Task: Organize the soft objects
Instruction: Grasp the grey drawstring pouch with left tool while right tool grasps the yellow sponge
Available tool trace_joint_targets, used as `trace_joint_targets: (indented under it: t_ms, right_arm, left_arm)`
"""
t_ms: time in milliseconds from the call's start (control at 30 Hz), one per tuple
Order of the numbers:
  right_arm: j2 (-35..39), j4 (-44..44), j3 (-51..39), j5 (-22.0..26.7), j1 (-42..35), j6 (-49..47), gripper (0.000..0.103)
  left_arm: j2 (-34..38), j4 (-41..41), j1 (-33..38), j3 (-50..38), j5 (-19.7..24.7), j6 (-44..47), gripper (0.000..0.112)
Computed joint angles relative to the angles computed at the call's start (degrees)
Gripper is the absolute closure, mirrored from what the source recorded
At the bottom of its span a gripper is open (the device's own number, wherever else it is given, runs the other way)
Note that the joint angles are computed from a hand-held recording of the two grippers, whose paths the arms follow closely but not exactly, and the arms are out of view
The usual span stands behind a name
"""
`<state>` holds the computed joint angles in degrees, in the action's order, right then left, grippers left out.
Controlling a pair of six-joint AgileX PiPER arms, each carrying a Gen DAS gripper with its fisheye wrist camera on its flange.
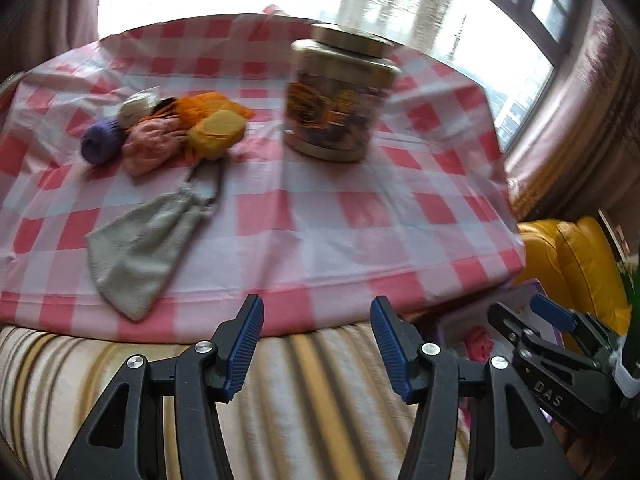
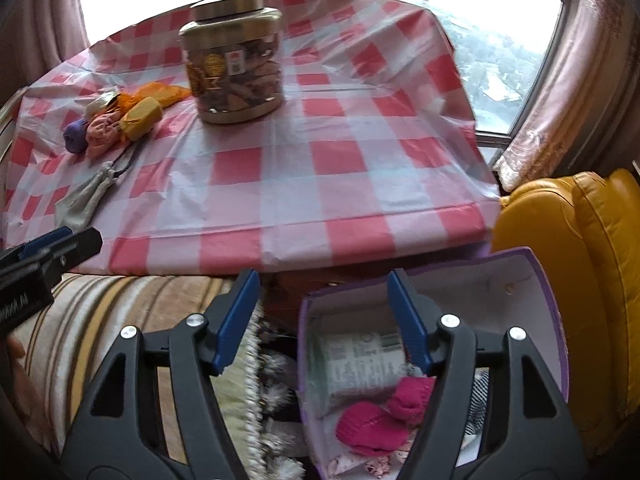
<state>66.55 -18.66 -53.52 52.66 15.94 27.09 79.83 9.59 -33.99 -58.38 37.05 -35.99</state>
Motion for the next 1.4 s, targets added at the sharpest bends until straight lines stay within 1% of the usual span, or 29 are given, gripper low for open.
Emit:
trace_joint_targets:
  t_ms: [200, 267, 300, 367, 400, 433, 567, 600, 633, 667, 700, 733, 767, 833, 867, 933, 1000, 1033, 1167, 1267, 1333, 1367, 1400]
  right_arm:
    - [4.9, 0.4, -3.1, -1.2, 3.5, 1.0, 0.031]
    - [7.4, 2.4, -5.3, -2.0, 4.0, -0.7, 0.025]
    - [8.5, 3.0, -6.6, -2.4, 4.4, -1.2, 0.023]
    - [11.2, 2.2, -9.5, -3.4, 6.0, -0.5, 0.016]
    - [12.9, 2.1, -11.2, -3.9, 6.6, -0.3, 0.015]
    - [15.1, 2.8, -13.3, -4.5, 7.0, -0.8, 0.014]
    - [23.6, 4.1, -21.5, -6.1, 9.2, -3.1, 0.014]
    - [25.9, 5.2, -23.8, -6.2, 9.4, -4.3, 0.014]
    - [28.2, 6.4, -26.2, -6.4, 9.5, -5.6, 0.014]
    - [30.3, 6.9, -28.2, -6.8, 9.9, -6.1, 0.013]
    - [33.2, 6.9, -31.3, -6.7, 10.5, -6.6, 0.013]
    - [35.1, 7.2, -33.3, -6.5, 10.8, -7.3, 0.013]
    - [37.0, 8.0, -35.5, -6.3, 11.0, -8.5, 0.012]
    - [41.5, 8.5, -40.7, -6.0, 11.4, -9.9, 0.012]
    - [43.5, 9.0, -43.1, -5.6, 11.5, -10.7, 0.012]
    - [46.7, 10.2, -47.3, -5.4, 11.2, -12.1, 0.011]
    - [49.9, 10.4, -51.6, -4.7, 11.3, -13.1, 0.010]
    - [52.1, 10.0, -54.7, -3.8, 11.6, -13.9, 0.010]
    - [59.7, 9.1, -65.7, -0.3, 12.1, -18.3, 0.008]
    - [65.7, 9.6, -74.7, 4.7, 11.9, -21.9, 0.008]
    - [68.0, 10.3, -77.9, 6.3, 11.5, -23.1, 0.008]
    - [68.3, 10.4, -78.3, 6.4, 11.4, -23.4, 0.010]
    - [68.2, 10.7, -77.5, 5.6, 11.3, -23.6, 0.013]
  left_arm:
    - [-0.1, -5.5, 9.3, 1.1, -0.3, 7.2, 0.055]
    - [1.3, -8.4, 12.5, 0.1, 0.2, 12.5, 0.047]
    - [2.4, -9.5, 13.9, -0.7, 0.6, 14.7, 0.040]
    - [5.1, -7.3, 16.7, -2.5, 0.6, 15.6, 0.037]
    - [7.7, -6.5, 18.2, -4.6, 1.3, 16.8, 0.032]
    - [10.9, -7.3, 19.7, -7.4, 2.9, 19.8, 0.029]
    - [19.7, -10.2, 23.2, -14.6, 7.3, 29.9, 0.029]
    - [20.9, -10.6, 23.7, -15.3, 7.8, 31.2, 0.029]
    - [21.8, -10.9, 24.3, -15.7, 7.7, 32.1, 0.029]
    - [21.6, -10.9, 24.6, -15.1, 6.2, 32.9, 0.029]
    - [21.7, -11.5, 25.0, -14.9, 5.8, 33.9, 0.032]
    - [21.3, -11.6, 25.3, -14.4, 4.8, 34.7, 0.041]
    - [21.1, -10.9, 25.2, -14.0, 4.2, 34.4, 0.045]
    - [20.5, -10.8, 25.3, -13.2, 3.1, 34.8, 0.061]
    - [20.2, -11.4, 25.6, -12.9, 2.5, 35.4, 0.064]
    - [19.6, -13.2, 26.2, -12.0, 1.6, 36.9, 0.078]
    - [18.9, -16.2, 27.2, -10.9, 0.7, 39.3, 0.085]
    - [18.3, -17.8, 27.7, -9.9, 0.0, 40.5, 0.088]
    - [17.8, -23.4, 30.3, -8.9, -0.3, 45.4, 0.093]
    - [16.8, -26.5, 31.7, -7.3, -0.7, 48.0, 0.095]
    - [15.9, -27.8, 32.3, -6.3, -0.9, 48.8, 0.097]
    - [15.0, -28.4, 32.8, -5.4, -1.0, 49.4, 0.097]
    - [14.8, -28.9, 33.0, -5.2, -1.1, 49.9, 0.098]
